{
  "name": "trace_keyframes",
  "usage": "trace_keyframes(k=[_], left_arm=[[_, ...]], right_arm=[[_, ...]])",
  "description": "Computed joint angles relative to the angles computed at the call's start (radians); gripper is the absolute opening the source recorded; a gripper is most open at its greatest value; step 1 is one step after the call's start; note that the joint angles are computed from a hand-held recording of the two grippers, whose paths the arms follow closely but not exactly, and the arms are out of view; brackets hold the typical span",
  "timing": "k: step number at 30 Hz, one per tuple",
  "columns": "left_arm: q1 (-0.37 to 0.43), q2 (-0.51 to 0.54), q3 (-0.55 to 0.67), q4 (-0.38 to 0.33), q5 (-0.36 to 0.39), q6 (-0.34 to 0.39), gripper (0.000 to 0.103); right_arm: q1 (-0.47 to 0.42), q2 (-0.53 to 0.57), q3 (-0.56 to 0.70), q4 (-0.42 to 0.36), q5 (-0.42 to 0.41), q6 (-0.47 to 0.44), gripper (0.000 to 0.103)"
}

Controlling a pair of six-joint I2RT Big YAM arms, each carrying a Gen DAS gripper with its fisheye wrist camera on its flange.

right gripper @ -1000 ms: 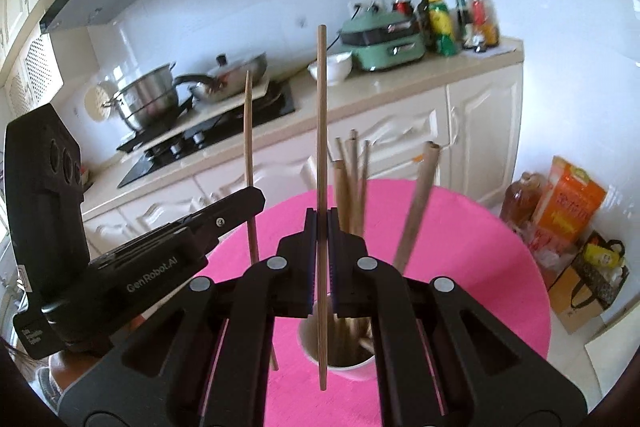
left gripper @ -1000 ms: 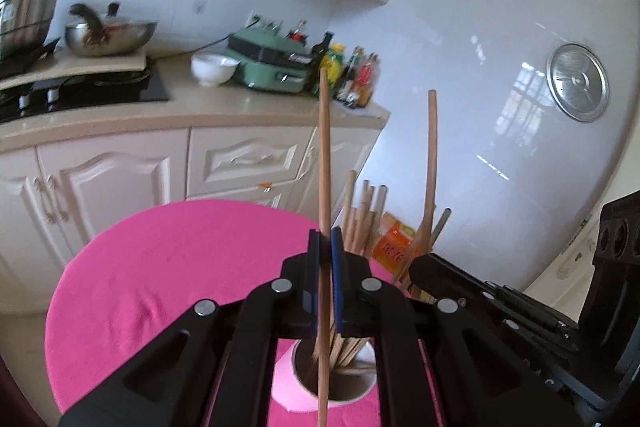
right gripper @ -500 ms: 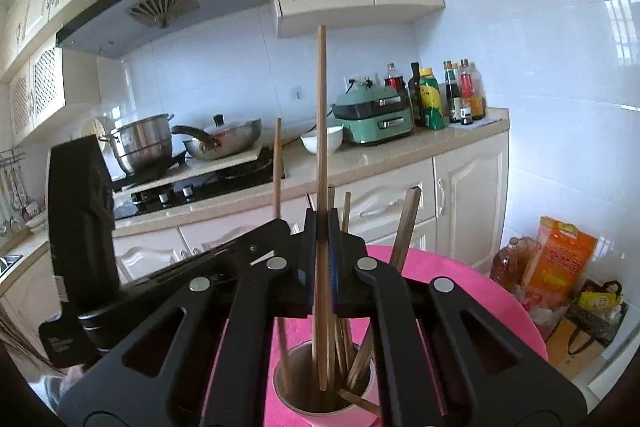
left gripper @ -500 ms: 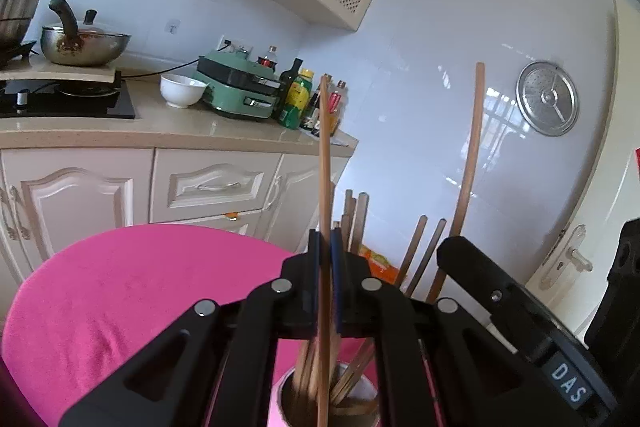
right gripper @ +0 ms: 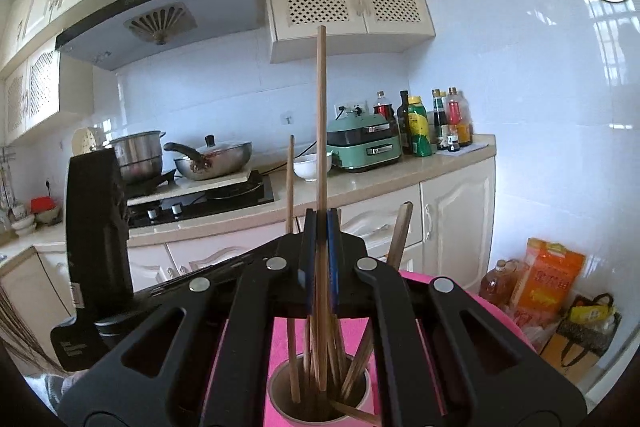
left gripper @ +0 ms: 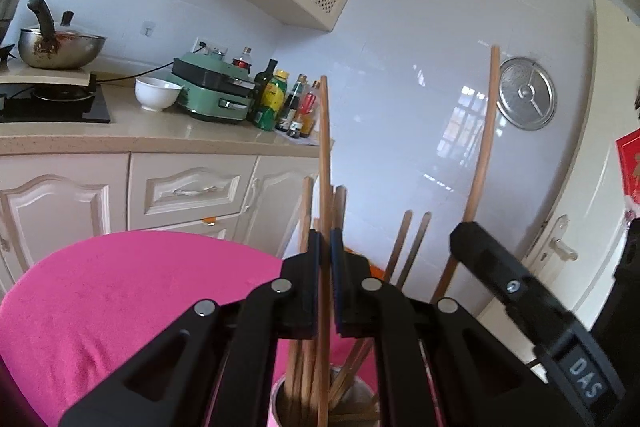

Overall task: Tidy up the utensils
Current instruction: 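Lower both held chopsticks into the white-and-pink cup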

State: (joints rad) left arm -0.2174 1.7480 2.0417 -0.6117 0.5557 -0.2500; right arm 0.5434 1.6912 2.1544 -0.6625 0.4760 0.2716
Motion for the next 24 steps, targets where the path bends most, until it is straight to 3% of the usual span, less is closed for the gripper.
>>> trace_keyframes(k=[8, 12, 24], left_arm=[[0.007, 0.010, 0.019, -0.056, 0.038, 0.008, 0.006], [0.006, 0.000, 0.007, -0.066, 0.028, 0.025, 0.018], [0.019, 0.011, 0.053, -0.145, 0.034, 0.029, 0.020]], right_arm=[[0.001, -0.019, -0.025, 0.012, -0.002, 0.006, 0.006], [0.001, -0.022, -0.028, 0.008, 0.002, 0.007, 0.006], [0.008, -0.016, -0.013, -0.004, 0.005, 0.003, 0.006]])
